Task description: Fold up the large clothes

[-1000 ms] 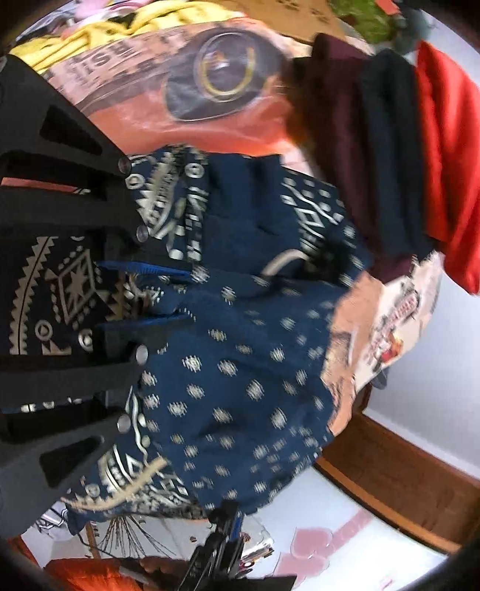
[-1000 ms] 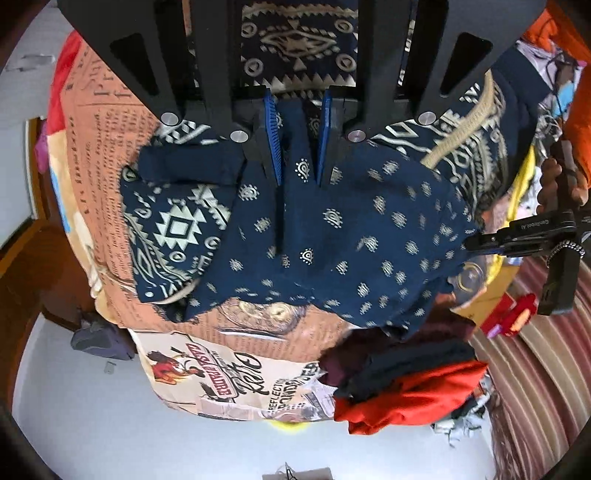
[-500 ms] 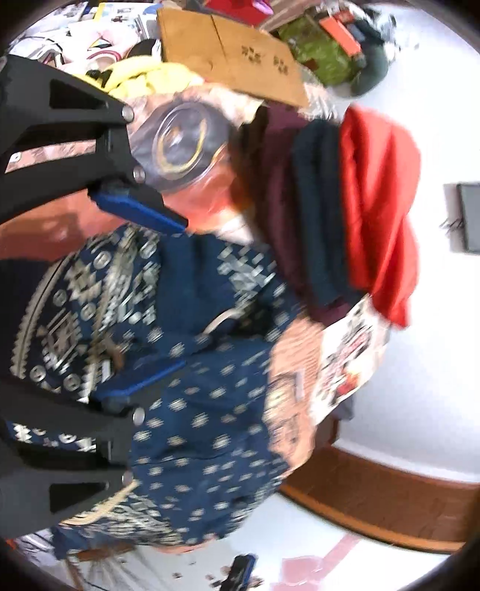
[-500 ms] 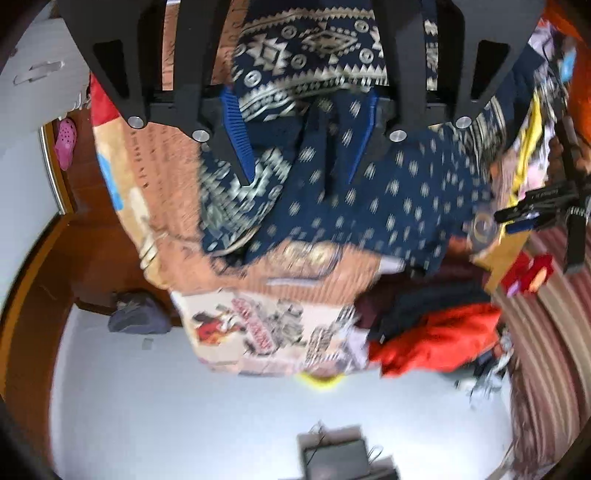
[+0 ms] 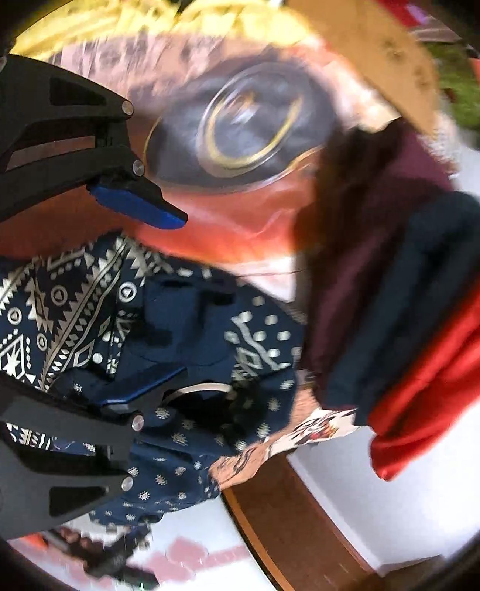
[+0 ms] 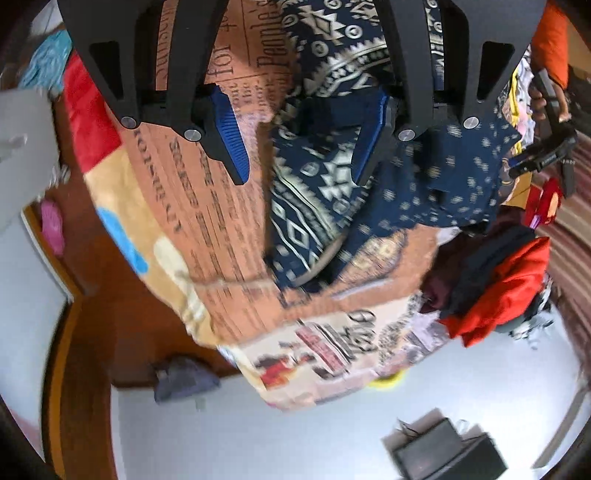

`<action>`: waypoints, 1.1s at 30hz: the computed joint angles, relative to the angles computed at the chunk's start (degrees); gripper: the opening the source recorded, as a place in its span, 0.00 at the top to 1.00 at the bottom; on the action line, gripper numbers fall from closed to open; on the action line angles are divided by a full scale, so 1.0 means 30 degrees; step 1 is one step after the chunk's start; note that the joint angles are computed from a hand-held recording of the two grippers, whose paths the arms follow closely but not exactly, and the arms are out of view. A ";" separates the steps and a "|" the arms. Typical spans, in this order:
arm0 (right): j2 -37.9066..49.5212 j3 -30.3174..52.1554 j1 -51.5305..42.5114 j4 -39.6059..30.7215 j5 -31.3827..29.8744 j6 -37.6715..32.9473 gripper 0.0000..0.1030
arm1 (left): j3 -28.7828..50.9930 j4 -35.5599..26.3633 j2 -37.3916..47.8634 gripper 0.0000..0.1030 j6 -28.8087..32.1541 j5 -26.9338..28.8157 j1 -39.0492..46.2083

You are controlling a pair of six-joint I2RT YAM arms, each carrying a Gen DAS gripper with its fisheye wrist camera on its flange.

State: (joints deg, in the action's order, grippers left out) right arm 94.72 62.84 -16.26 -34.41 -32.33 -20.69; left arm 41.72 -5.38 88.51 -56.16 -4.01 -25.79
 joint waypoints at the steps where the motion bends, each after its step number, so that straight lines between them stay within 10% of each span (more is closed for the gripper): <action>1: 0.0502 0.0216 -0.0031 -0.0192 -0.0036 0.0071 0.48 | -0.0143 0.0649 0.0396 0.29 -0.0092 0.0483 0.0068; 14: 0.2945 0.1901 0.0967 -0.1979 -0.1436 -0.0896 0.51 | 0.1585 0.4078 0.4655 0.34 0.1713 0.1711 -0.0186; 20: 0.2151 0.1273 0.1203 -0.1412 -0.1831 -0.1286 0.84 | 0.3539 0.1410 0.4826 0.73 0.2442 0.0525 -0.1110; 33: -0.2016 0.2978 0.4201 0.0164 -0.1664 -0.0394 0.89 | 0.6001 -0.4055 -0.0527 0.81 0.2799 -0.6250 -0.3814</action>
